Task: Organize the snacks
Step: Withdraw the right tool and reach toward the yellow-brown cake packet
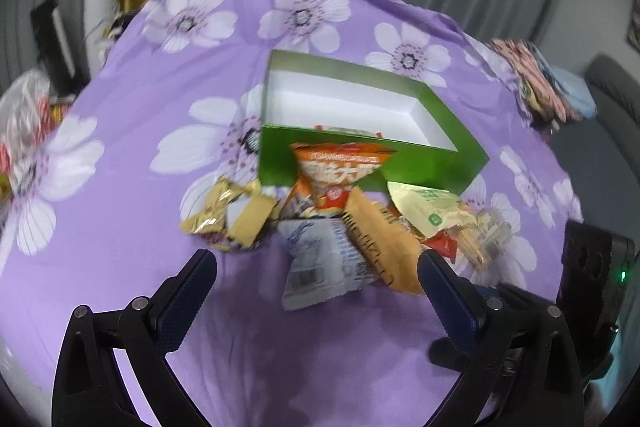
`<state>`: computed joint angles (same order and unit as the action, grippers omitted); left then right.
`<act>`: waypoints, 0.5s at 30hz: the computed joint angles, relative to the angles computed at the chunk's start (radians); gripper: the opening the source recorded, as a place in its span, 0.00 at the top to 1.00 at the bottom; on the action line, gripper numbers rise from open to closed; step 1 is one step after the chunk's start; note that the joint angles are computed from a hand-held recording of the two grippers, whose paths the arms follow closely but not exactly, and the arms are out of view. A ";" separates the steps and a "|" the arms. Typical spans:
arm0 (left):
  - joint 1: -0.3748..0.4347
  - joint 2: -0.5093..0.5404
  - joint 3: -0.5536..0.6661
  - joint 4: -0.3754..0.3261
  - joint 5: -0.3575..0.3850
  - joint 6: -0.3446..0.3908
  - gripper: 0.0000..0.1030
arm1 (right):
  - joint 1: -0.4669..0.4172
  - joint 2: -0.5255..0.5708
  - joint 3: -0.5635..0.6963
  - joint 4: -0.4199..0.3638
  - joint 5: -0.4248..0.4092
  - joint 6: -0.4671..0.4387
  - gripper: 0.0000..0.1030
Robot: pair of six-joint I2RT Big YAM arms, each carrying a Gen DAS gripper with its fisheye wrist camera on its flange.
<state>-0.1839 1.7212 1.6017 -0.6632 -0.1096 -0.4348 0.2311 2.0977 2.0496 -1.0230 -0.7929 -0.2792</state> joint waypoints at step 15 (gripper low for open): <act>-0.042 0.104 0.144 -0.057 0.001 0.114 0.07 | 0.001 0.077 0.111 -0.067 -0.034 0.005 0.17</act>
